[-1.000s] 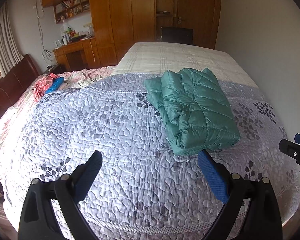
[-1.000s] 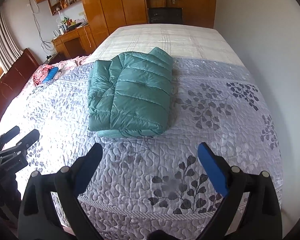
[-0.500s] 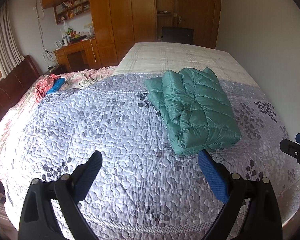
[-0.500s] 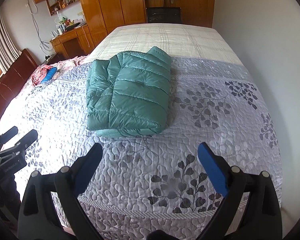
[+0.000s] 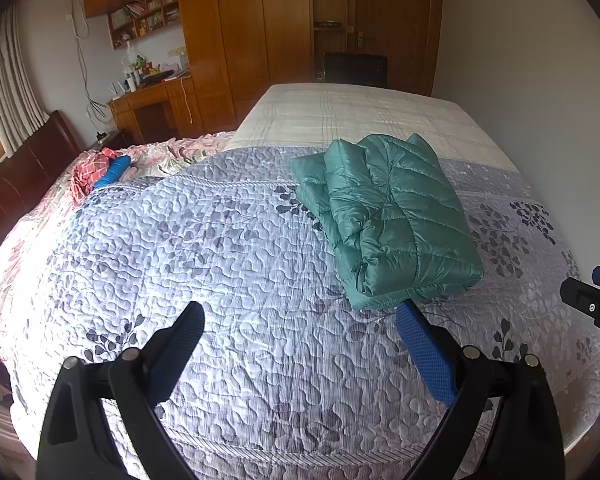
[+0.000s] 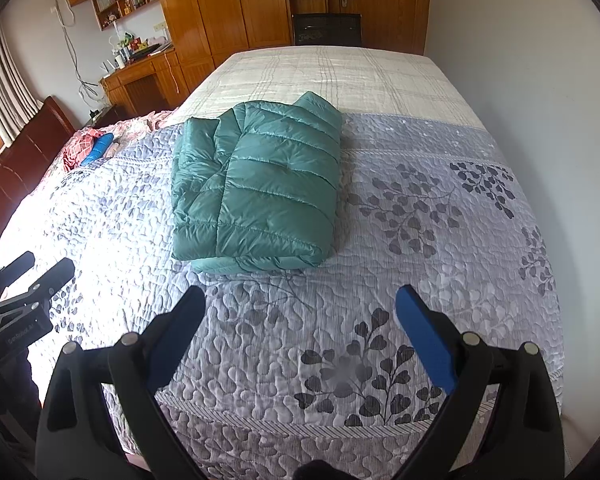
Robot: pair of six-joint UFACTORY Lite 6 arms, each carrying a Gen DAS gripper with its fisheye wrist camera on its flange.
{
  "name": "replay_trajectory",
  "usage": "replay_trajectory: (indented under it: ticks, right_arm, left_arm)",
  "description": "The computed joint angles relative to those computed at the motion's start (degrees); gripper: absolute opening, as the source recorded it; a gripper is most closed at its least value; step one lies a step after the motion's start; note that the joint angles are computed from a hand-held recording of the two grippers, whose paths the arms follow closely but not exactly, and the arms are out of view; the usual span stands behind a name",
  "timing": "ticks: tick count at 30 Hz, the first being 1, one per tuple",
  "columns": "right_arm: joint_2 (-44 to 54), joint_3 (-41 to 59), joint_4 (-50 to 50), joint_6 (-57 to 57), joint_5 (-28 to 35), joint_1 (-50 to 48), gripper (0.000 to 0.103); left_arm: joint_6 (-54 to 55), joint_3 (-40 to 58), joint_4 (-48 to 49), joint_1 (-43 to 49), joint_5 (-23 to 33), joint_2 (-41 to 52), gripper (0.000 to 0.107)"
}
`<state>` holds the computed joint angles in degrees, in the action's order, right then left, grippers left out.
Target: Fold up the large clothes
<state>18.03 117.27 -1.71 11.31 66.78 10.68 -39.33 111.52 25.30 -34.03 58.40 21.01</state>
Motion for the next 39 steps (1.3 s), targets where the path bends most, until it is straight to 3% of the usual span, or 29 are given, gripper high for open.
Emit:
replay_trajectory:
  ticks: [39]
  right_arm:
    - [1.32, 1.34, 0.95, -1.53, 0.26, -0.82, 0.095]
  left_arm:
    - [2.81, -0.50, -2.05, 1.20, -0.30, 0.25, 0.097]
